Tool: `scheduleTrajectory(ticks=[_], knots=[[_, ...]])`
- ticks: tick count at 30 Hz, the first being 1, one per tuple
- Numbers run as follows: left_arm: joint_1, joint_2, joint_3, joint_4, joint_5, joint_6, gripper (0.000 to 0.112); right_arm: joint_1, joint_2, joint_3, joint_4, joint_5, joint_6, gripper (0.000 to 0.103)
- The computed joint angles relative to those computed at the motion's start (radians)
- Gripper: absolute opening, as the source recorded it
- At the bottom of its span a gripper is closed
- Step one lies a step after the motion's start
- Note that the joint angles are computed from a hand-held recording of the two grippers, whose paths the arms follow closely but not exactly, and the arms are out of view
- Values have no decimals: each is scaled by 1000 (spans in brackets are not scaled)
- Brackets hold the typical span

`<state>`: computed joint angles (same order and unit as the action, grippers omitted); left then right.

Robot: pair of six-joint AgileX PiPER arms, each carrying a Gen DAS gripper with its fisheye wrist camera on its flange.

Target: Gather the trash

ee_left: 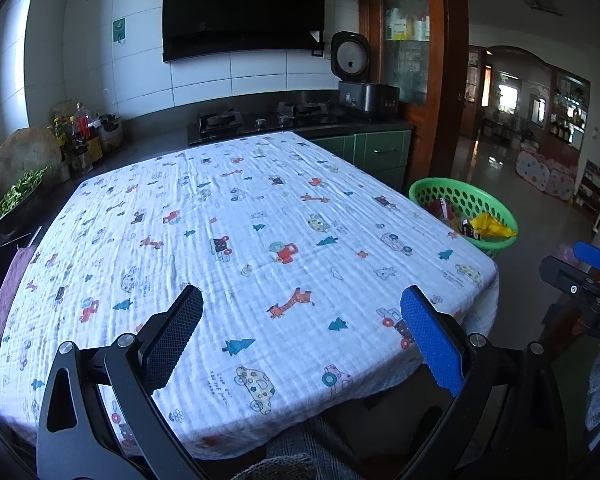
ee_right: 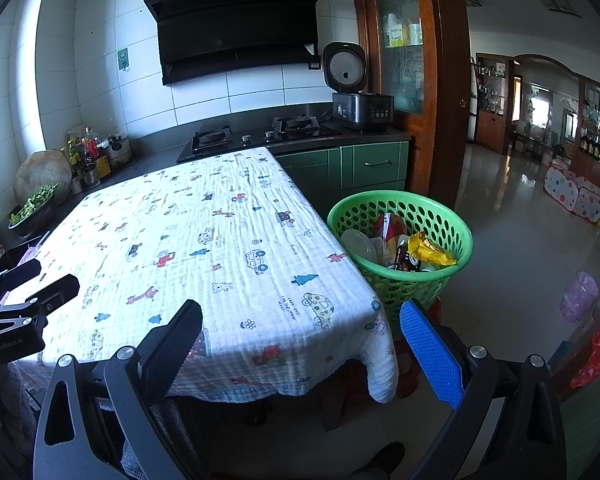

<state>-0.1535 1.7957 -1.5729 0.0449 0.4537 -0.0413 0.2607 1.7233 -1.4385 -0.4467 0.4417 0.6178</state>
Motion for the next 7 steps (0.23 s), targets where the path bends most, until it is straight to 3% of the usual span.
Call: scheduleTrajectory(ticks=[7], knots=[[-3, 5, -5, 20, 8, -24, 98, -5, 0, 0, 26, -5, -29, 96]])
